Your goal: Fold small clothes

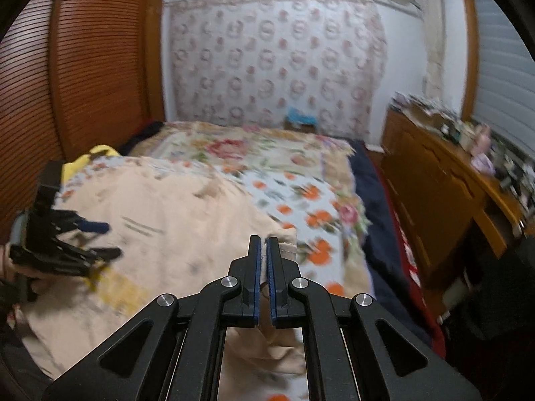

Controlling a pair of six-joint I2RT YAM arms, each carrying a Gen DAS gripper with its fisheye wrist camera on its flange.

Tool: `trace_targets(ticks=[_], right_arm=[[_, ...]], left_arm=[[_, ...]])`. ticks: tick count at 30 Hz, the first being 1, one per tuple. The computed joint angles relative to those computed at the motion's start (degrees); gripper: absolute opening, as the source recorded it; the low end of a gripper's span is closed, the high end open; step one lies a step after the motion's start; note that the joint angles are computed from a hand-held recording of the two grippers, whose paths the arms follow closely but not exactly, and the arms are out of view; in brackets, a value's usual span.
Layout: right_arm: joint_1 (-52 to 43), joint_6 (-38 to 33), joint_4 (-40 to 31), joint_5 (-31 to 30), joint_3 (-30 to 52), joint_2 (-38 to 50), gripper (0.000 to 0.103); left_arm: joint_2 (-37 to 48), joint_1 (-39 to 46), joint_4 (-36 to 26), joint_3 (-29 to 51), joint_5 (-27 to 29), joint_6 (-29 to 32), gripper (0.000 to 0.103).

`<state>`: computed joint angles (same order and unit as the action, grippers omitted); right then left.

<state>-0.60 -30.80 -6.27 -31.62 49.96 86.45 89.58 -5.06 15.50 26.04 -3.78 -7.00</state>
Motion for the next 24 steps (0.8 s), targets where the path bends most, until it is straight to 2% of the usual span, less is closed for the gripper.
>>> trace_targets(ticks=[3,5,11,12,16,24], right_arm=[[5.06,0.99,-0.54,0.58,0.23,-1.35,0.001],[8.81,1.87,-0.48,1.12,0.34,-1.15,0.001],[18.26,4.7,0.31,2.9,0.43,2.03,0.001],[19.33,5.1,1.06,3.83,0.35,2.81,0.005],[18.27,6.23,1.78,3.47,0.61,3.84,0.026],[13.36,2.77,-1.23,2.95,-1.66,2.83,0.026]], left_arm=[[-7.59,2.82,2.51,-4.96,2.3,-0.72,0.062],[-14.02,5.2,0.91,-7.34,4.15,-0.6,0.062],[-32.34,10.16,-10.07,-11.15,4.85,2.2,0.062],[-34.64,10.95,-11.53,-11.81,5.52,2.42,0.062],[-39.56,11.11,-14.79,-13.27,5.61,2.79,0.062],[-37.41,7.76,-12.62,-14.03,4.87,0.86,0.062]])
